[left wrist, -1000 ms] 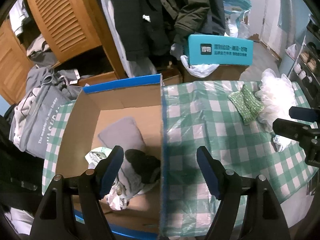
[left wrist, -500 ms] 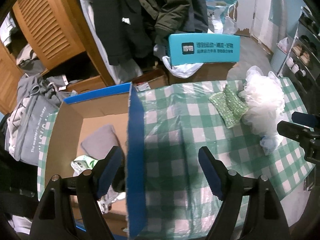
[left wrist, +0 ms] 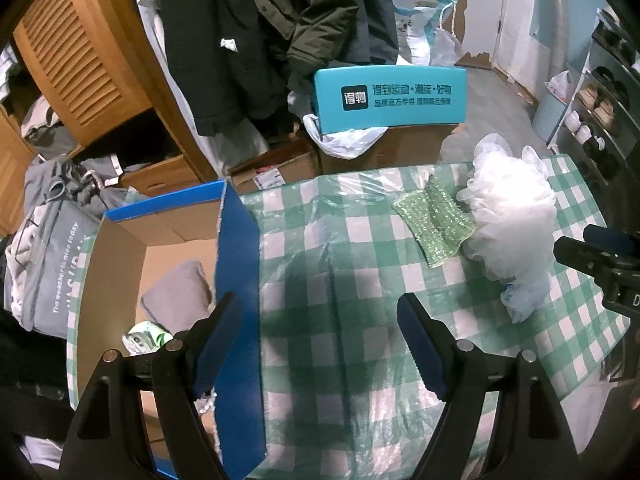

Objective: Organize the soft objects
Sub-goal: 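Move the right gripper back over the table toward the white mesh bath puff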

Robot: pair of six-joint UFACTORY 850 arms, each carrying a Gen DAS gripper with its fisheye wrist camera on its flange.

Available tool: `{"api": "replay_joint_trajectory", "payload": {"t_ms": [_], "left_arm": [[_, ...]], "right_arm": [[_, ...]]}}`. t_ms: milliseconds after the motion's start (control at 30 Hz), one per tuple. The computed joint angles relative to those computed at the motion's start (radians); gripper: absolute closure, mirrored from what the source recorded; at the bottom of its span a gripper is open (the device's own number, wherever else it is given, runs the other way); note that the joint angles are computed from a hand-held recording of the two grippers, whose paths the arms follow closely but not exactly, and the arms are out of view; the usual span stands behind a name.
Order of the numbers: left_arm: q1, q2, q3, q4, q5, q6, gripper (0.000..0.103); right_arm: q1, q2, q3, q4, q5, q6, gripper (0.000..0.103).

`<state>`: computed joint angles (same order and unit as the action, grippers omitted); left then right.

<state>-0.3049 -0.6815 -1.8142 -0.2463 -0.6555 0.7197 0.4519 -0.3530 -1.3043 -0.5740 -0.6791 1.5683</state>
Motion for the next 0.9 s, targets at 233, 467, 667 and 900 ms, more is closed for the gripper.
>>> {"api": "replay_joint_trajectory", "payload": {"t_ms": [233,467,667,900], "left_arm": [[-0.040,-0.061,-0.088,0.034,-0.078,-0.064,0.022],[-0.085,-0.137,-0.195,0.101,-0.128,-0.130,0.022],[-0.104,-0.248,-0.352,0.120,-0.214,-0.200,0.021],[-0.112,-0.379,-0.531,0.133,-0.307,-0.281,0.021]], "right_arm": [[-0.044,0.001,0.004,0.023,-0.028,-0.035,0.035],[-0.110,-0.007,-0.002,0.097,-0.020,-0.133,0.035],[-0.164,-0.025,-0.002,0.155,0.035,-0.180,0.034],[-0.191,-0.079,-0.015,0.221,0.074,-0.222,0.032]]}}
